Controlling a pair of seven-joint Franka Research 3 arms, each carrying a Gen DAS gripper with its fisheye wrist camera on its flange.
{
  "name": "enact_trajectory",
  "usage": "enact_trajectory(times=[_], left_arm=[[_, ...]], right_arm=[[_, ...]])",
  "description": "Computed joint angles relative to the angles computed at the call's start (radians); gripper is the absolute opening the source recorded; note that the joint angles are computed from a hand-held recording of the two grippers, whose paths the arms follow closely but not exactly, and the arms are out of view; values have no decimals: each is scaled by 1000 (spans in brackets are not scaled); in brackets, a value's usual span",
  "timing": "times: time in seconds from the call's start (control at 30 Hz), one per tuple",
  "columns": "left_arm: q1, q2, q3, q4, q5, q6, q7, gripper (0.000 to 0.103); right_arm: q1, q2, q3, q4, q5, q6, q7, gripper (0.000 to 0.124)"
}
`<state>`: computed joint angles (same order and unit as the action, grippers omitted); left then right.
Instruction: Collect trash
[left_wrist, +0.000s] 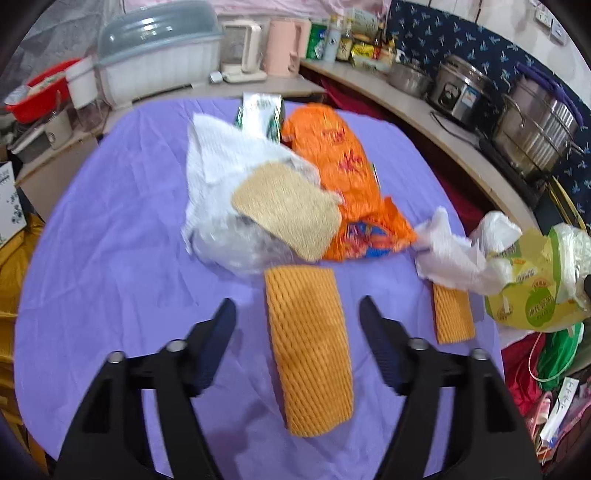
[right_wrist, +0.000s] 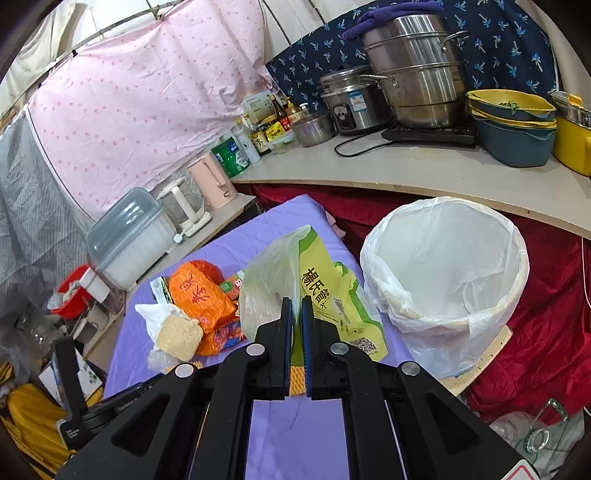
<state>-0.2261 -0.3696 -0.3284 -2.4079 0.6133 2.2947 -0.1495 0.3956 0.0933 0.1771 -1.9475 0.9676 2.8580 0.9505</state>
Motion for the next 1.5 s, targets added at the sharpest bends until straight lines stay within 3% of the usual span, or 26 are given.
enact_trajectory(times=[0.1, 0.2, 0.47, 0.73, 0.9, 1.0, 1.07, 1.1, 1.17, 1.23, 1.3, 1.4, 1.5], left_arm=[[4, -5, -9, 33, 30, -20, 10, 71], [7, 18, -11, 73, 58, 10, 17, 72], [-22, 262, -9, 288, 170, 87, 119, 72], [-92, 499, 63, 453, 153, 189, 260, 72], [-118, 570, 107, 501, 141, 224, 303, 69], [-115, 601, 122, 517, 107, 248, 355, 51], [-104, 611, 125, 510, 59, 282, 392, 30], [-98, 612, 126, 502, 34, 301, 403, 25], [-93, 607, 132, 483, -1, 331, 411, 12], [-91, 594, 140, 463, -14, 355, 404, 8], [-92, 572, 150, 440, -7, 373, 378, 6], [-93, 537, 156, 414, 23, 375, 342, 5], [-90, 497, 155, 398, 67, 353, 300, 4]], right_arm=[[-2, 5, -1, 11, 8, -4, 0, 6], [-7, 11, 0, 23, 25, -12, -8, 6], [-24, 40, -4, 53, 22, -29, 19, 6], [-48, 87, -4, 91, 5, -57, 47, 6], [-62, 106, -3, 98, -29, -74, 79, 6], [-67, 108, -5, 94, -51, -77, 94, 6], [-70, 110, -7, 95, -69, -83, 109, 6], [-69, 112, -10, 94, -84, -84, 121, 6], [-69, 119, -14, 98, -113, -95, 146, 13], [-70, 128, -18, 105, -141, -104, 181, 27], [-74, 138, -14, 111, -147, -111, 191, 29], [-80, 149, -6, 121, -154, -127, 193, 15], [-83, 140, 4, 113, -137, -102, 173, 11]])
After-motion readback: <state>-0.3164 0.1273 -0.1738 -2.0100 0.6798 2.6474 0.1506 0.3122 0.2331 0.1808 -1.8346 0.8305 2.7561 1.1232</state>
